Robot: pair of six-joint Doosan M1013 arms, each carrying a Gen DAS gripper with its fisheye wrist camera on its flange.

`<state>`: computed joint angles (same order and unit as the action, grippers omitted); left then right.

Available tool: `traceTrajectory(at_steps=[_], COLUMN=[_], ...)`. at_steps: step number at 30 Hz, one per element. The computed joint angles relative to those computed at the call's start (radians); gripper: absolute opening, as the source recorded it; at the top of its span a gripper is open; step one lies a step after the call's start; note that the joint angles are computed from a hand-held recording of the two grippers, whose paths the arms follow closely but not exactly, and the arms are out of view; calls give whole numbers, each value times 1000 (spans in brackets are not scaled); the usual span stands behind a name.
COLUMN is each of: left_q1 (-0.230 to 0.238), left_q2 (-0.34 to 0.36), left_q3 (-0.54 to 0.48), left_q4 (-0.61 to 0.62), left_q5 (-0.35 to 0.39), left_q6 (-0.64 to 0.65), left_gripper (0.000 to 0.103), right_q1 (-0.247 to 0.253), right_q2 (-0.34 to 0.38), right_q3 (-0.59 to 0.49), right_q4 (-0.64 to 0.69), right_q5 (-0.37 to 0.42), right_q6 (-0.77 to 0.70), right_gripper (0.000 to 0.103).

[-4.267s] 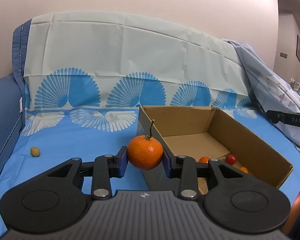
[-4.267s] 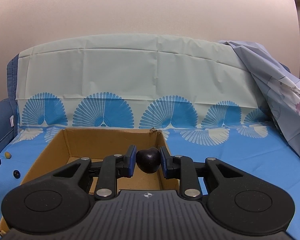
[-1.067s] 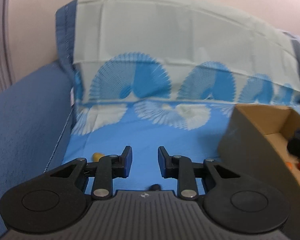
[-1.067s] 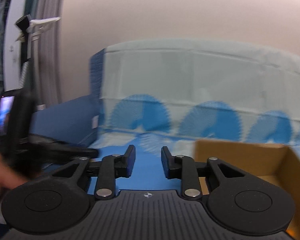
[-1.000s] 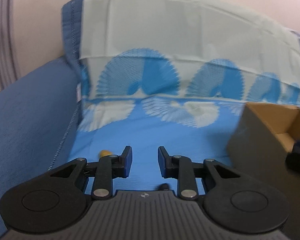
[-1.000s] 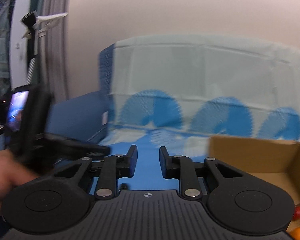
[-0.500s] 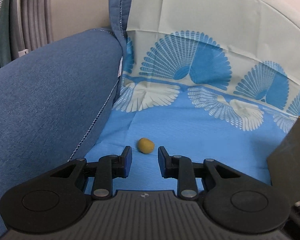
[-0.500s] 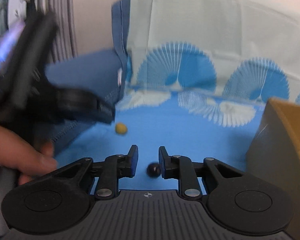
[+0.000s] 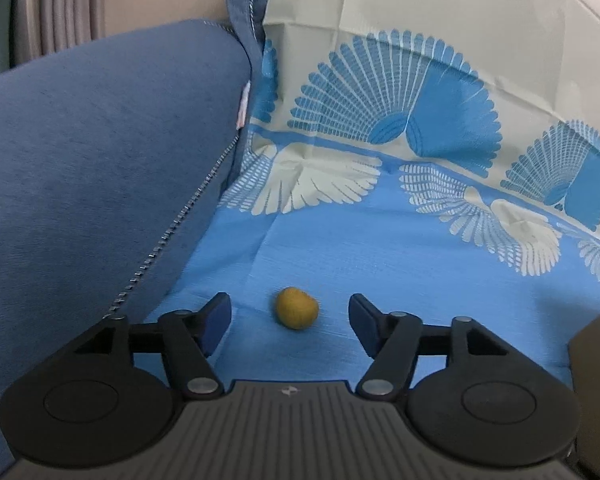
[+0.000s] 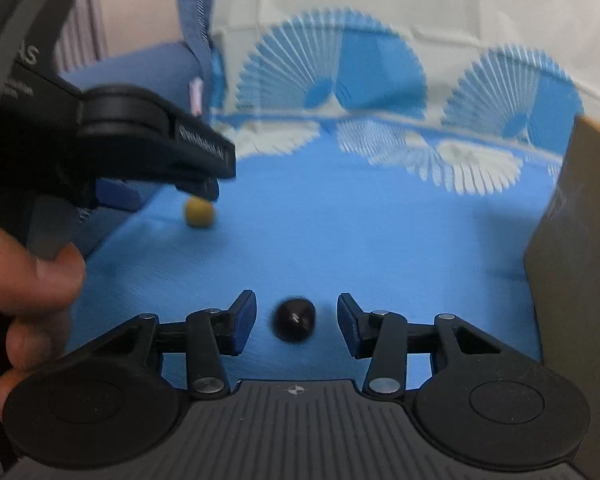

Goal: Organize fruits
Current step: 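Close the right tool on a dark plum while the left tool grasps the yellow-green fruit, then lift and carry the held plum and yellow-green fruit over the box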

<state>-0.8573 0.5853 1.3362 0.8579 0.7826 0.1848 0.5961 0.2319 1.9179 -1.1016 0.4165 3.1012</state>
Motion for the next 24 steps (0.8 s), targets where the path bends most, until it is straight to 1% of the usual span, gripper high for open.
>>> traceTrajectory(at_steps=[2,4,5,6,8,11,12,13,15,18,20,21,24], left_q1=[5,7,7,7,8,10,9,9,6,-4,-8,-14,-27], left_q2=[16,30,38,46,57,67,68,67,66,64,53,50,23], left_q3=[-17,-32,-41,-52,-63,-73,-72,-70,-73,-76,-66,-65,-40], left_q4=[-16,-18,-17,-29,-35,-46,-42,-39,-41,-34,-33,-15,13], left_q5=[-2,-1,7,18,26,35,34,28,29,56,51,72,57], left_q6=[24,51,70,103,135,166,169,170,187,216,214,195,169], left_gripper=[71,71,71,71,71,62,55,44,31,31,31,31,31], right_q1=[-10,-4,1,3,3,5,4,3,-1,-4,0,4,16], right_q2=[7,12,13,14,10,3,-1,-5,-14,-30,-42,-50,-77], right_q3=[-3,2,4,8,16,26,29,31,35,40,45,49,62], right_q4=[68,6,-22,-55,-87,-134,-139,-133,-110,-52,-44,-46,-60], right_q5=[-12,-4,3,6,2,24,23,20,12,-9,-13,-15,-9], right_q6=[-46,9,28,59,110,180,189,186,161,92,62,50,39], right_gripper=[43,36,27,26,26,26,26,26,26,26,26,26,26])
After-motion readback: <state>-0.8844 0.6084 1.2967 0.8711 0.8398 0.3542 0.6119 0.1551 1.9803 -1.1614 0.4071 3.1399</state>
